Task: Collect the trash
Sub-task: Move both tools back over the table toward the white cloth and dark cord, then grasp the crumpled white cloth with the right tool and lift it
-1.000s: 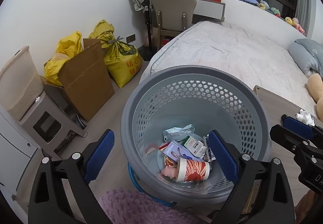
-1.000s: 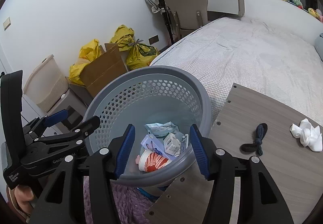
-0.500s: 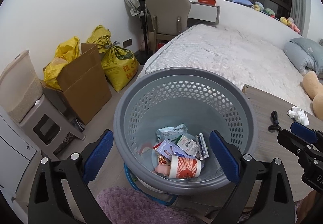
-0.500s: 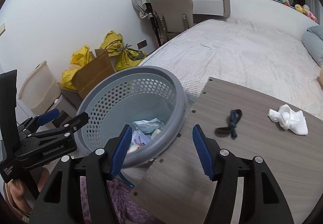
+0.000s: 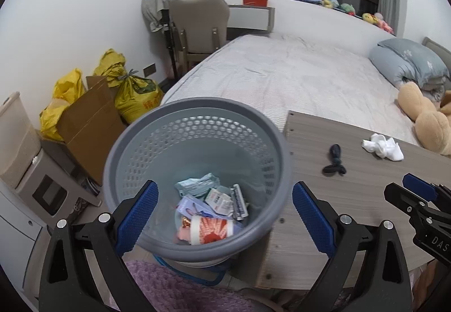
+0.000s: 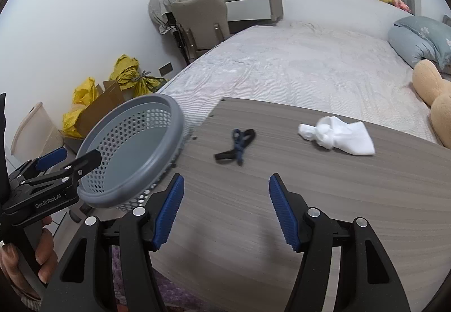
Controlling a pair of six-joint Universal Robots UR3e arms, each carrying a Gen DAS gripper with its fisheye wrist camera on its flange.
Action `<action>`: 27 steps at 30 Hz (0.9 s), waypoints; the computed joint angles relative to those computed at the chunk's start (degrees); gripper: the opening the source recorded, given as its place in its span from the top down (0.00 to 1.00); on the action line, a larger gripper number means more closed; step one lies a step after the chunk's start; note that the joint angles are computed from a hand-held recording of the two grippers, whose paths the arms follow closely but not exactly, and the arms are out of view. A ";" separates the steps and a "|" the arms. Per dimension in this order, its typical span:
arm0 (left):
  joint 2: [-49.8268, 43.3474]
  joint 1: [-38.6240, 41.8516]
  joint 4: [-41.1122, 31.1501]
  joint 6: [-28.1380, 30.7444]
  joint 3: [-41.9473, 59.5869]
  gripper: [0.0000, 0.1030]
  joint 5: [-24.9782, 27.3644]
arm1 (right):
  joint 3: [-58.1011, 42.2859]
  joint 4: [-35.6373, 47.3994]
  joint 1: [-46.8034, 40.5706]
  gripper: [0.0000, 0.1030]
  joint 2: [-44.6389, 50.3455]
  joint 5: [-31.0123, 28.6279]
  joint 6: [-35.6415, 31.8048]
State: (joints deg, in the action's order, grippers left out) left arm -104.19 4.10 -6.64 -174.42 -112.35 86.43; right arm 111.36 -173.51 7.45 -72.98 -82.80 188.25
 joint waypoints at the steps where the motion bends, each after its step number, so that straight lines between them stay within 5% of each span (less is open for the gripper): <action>1: -0.44 -1.31 -0.25 -0.41 0.68 0.08 0.55 | 1.16 -0.23 -1.12 0.41 -0.78 0.48 -0.47; 14: -8.86 -13.03 -4.77 -5.24 12.61 0.08 5.48 | 11.38 -2.62 -17.23 0.38 -6.95 6.52 -8.35; 27: -18.34 -16.69 -12.59 -7.14 27.06 0.08 8.40 | -3.67 3.64 -19.76 0.35 4.83 9.21 -13.87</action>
State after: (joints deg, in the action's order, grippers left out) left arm -122.53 -12.59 -19.23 -181.56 -85.29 94.82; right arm 107.69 -169.87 -12.31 -68.15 -73.59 174.38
